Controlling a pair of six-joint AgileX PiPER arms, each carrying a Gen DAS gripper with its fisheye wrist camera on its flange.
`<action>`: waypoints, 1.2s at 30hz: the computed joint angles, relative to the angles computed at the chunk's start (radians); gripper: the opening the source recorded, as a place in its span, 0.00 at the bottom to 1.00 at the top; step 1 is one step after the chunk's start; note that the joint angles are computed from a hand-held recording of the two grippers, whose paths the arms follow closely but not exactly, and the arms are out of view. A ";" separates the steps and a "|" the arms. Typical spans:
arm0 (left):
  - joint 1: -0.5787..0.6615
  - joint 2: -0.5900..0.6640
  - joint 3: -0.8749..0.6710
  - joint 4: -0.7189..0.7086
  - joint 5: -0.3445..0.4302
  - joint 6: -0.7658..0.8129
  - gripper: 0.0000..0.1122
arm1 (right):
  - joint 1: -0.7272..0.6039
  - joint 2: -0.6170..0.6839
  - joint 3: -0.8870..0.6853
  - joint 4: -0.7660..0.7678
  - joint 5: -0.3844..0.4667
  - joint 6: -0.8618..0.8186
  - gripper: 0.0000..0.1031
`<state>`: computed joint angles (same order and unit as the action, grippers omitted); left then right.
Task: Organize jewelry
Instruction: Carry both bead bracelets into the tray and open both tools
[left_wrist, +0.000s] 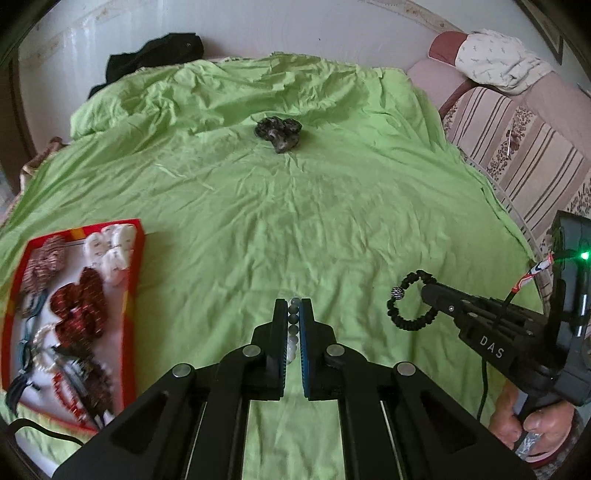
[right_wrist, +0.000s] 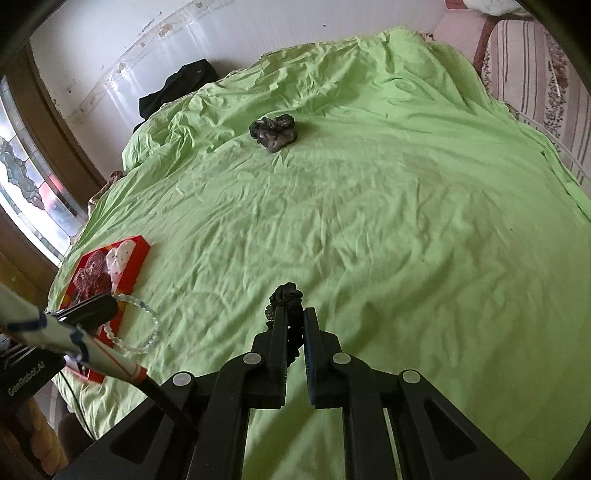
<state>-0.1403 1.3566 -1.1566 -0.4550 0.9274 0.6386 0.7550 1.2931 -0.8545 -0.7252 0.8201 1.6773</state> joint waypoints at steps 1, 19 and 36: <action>0.006 -0.015 0.008 0.003 0.002 0.003 0.05 | 0.022 -0.002 -0.003 -0.006 0.019 0.018 0.08; 0.182 -0.198 0.077 -0.045 0.069 0.111 0.05 | 0.257 0.043 -0.122 -0.047 0.233 0.126 0.09; 0.421 -0.184 0.069 -0.153 0.145 0.247 0.05 | 0.325 0.145 -0.251 -0.043 0.287 0.089 0.09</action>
